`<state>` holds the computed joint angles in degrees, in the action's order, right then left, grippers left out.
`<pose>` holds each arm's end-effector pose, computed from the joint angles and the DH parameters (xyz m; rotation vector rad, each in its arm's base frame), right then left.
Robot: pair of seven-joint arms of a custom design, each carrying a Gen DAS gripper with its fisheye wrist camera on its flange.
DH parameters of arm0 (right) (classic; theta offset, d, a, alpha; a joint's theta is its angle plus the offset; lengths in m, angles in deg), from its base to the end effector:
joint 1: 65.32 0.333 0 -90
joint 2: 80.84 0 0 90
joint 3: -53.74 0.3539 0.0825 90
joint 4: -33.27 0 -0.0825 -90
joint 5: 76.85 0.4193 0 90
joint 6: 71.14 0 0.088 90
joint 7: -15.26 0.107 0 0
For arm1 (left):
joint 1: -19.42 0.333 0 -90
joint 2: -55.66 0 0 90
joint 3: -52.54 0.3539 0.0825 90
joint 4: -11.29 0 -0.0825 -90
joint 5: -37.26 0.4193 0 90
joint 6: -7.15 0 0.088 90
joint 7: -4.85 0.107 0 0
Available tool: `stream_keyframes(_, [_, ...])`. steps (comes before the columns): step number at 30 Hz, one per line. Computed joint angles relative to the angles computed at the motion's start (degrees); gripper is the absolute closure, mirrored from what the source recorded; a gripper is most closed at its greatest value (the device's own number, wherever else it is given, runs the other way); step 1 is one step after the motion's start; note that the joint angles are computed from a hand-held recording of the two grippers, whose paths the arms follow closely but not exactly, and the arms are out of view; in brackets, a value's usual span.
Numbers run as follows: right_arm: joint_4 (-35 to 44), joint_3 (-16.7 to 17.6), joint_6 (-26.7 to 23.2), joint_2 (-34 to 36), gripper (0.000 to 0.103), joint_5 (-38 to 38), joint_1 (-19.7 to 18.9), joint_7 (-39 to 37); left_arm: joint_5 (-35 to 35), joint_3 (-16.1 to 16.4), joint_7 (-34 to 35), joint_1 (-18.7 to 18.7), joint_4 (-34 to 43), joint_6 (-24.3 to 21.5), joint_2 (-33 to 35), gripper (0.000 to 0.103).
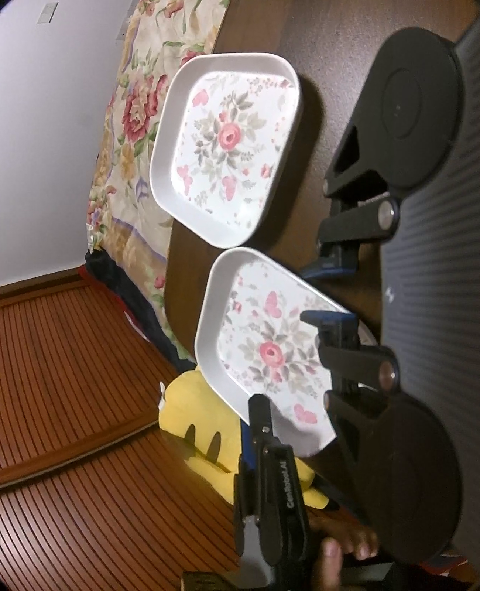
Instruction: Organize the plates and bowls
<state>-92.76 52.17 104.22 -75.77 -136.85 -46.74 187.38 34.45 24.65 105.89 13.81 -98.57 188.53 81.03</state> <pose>0.5492 0.2399 0.4196 -1.5835 1.7853 -0.5186 0.6217 -0.3552 0.3978 -1.2207 2.3012 -1.1280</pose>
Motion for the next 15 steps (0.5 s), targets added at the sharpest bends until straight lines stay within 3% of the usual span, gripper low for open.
stream_keyframes(15, [0.3,-0.9,1.6,1.1,0.087,2.2,0.1,-2.3,-0.3,-1.1,-0.9,0.9,-1.7,-0.1,-1.3,0.088])
